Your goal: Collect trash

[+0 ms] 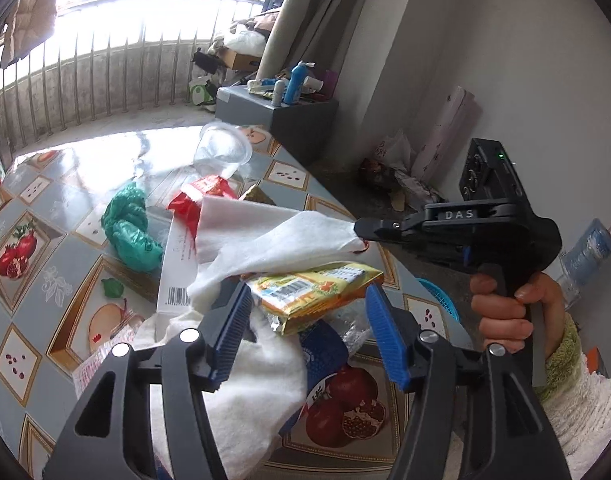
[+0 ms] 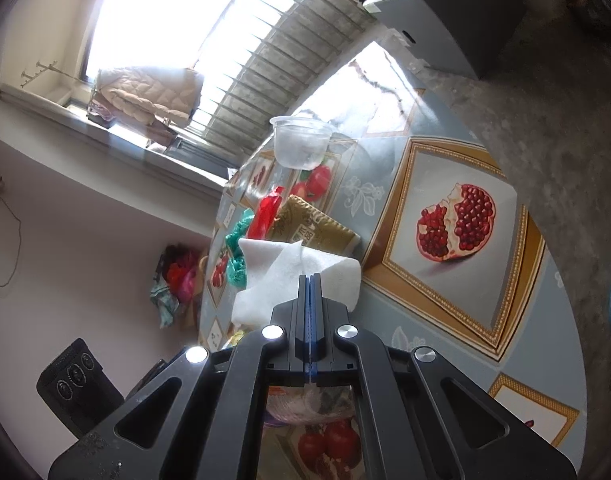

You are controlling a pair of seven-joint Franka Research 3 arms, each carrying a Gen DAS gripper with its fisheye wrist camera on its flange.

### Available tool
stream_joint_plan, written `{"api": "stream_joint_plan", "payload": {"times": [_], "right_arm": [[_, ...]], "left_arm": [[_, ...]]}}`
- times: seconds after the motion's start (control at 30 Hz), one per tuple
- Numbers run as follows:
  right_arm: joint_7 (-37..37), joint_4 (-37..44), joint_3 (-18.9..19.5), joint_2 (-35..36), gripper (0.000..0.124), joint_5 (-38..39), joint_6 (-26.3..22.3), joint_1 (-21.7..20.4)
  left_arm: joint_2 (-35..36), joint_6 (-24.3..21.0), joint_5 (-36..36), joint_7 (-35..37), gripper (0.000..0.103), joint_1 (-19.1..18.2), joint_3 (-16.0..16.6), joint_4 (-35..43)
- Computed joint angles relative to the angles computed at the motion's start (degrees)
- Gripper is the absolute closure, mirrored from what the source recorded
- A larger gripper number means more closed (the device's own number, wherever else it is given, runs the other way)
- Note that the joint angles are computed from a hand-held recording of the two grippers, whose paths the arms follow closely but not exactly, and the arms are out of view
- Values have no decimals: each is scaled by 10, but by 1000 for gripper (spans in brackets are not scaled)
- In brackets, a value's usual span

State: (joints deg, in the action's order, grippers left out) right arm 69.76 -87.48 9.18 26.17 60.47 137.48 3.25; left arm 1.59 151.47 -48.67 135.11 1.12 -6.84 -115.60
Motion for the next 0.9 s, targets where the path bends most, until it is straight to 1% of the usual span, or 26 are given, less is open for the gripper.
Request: {"api": "stream_joint_plan", "payload": {"times": [0.07, 0.13, 0.17, 0.23, 0.33, 0.43, 0.5, 0.6, 0.67, 0.73, 0.77, 0.87, 0.9], "right_arm": [[-6, -11, 2, -7, 124, 6, 0, -2], [-12, -18, 1, -12, 124, 6, -1, 0], [-14, -21, 1, -14, 124, 5, -1, 2], [-18, -25, 0, -16, 124, 5, -3, 4], [-16, -22, -2, -13, 124, 2, -6, 7], [-16, -20, -2, -12, 124, 3, -11, 7], [-17, -18, -1, -10, 124, 1, -12, 8], [-17, -14, -2, -7, 124, -5, -10, 10], [-18, -10, -2, -5, 124, -8, -11, 10], [-19, -8, -1, -4, 124, -9, -11, 9], [-22, -11, 0, -5, 124, -7, -11, 9], [-25, -12, 1, -6, 124, -5, -8, 10], [-26, -11, 2, -6, 124, -4, -6, 10]], "left_arm": [[10, -37, 0, -32, 45, 7, 5, 12], [27, -74, 12, -80, 45, 16, 9, 32], [33, -86, 8, -90, 45, 22, 8, 38], [42, -103, -3, -104, 45, 31, 5, 50], [49, -124, -29, -101, 46, 42, -2, 65], [50, -126, -33, -110, 50, 45, -6, 69], [49, -119, -35, -116, 54, 44, -8, 68], [51, -109, -39, -126, 62, 44, -9, 70], [52, -104, -44, -130, 72, 45, -9, 70], [54, -108, -54, -134, 77, 48, -9, 72], [55, -110, -58, -136, 83, 49, -10, 74], [53, -99, -65, -135, 90, 49, -11, 70], [50, -94, -69, -132, 90, 49, -12, 67]]}}
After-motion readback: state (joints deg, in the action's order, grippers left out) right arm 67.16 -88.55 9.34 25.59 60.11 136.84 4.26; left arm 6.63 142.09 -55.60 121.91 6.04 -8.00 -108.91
